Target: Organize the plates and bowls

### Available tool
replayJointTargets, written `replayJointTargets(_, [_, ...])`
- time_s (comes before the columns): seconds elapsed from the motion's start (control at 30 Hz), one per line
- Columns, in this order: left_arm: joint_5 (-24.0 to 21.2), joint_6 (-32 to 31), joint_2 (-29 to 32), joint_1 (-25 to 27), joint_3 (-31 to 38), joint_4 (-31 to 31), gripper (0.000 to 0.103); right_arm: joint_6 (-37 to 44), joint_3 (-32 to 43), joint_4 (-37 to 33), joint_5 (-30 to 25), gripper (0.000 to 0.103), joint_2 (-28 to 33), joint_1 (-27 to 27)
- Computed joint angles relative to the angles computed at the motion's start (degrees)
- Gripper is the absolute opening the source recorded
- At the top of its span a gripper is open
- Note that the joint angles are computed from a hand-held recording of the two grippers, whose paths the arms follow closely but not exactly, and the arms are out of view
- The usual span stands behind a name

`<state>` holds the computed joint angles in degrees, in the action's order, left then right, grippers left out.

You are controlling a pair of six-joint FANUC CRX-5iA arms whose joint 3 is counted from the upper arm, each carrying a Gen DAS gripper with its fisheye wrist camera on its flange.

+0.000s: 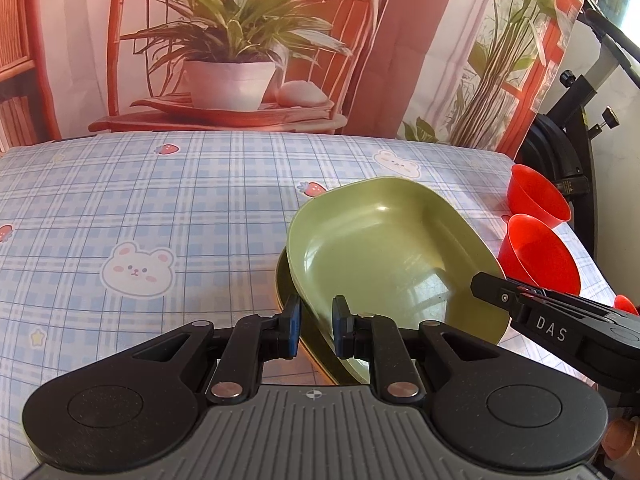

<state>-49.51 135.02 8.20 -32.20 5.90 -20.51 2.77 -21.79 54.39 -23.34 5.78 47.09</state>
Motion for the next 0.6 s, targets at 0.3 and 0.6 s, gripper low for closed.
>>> replayJointTargets(0.3, [0.09,-0.74,-0.34,-0.13,-0.35,0.37,0.018,-0.52,-0.60,0.03,0.27,0.008,-0.20,-0.19])
replayJointTargets(0.6, [-1.12,1.05,-0.37,-0.99,0.06,-2.09,0.025,-0.81,-0.99,0.29,0.39,0.008,-0.51,-0.12])
